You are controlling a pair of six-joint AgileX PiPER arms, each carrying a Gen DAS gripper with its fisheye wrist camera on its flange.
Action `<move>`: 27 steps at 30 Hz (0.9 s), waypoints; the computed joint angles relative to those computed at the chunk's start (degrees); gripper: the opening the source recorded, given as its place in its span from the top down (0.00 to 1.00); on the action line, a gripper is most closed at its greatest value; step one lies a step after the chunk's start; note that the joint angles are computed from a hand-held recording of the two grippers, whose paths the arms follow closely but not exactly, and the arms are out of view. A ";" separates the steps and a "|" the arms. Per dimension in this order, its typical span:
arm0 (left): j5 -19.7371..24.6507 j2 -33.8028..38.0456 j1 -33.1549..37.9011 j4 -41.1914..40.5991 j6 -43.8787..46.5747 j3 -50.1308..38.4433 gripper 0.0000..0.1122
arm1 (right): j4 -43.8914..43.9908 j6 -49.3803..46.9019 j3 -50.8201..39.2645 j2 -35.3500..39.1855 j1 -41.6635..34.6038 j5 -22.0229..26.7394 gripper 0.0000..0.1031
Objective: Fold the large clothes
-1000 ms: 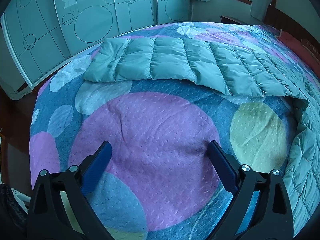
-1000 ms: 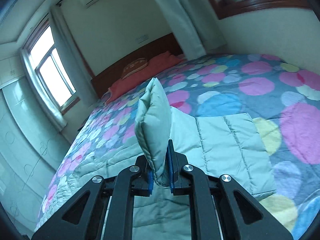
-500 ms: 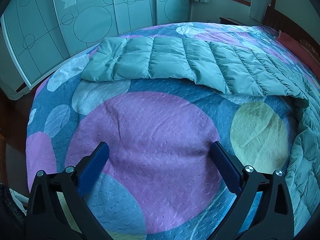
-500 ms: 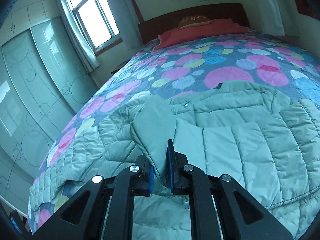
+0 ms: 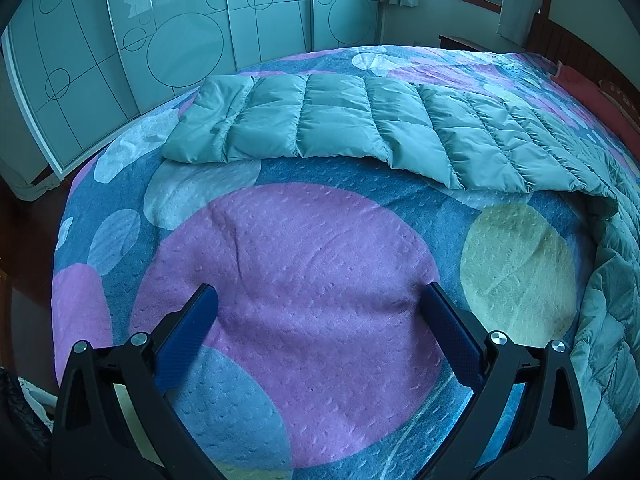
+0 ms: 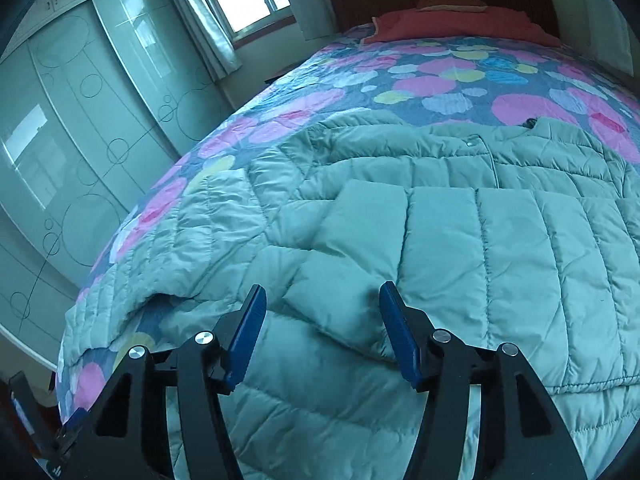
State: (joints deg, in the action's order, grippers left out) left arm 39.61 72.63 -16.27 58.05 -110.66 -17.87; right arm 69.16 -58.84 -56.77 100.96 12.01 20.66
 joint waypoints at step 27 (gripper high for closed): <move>0.74 0.98 -0.51 0.16 -0.25 -0.47 0.10 | -18.40 8.74 -2.32 5.47 -31.90 -1.74 0.62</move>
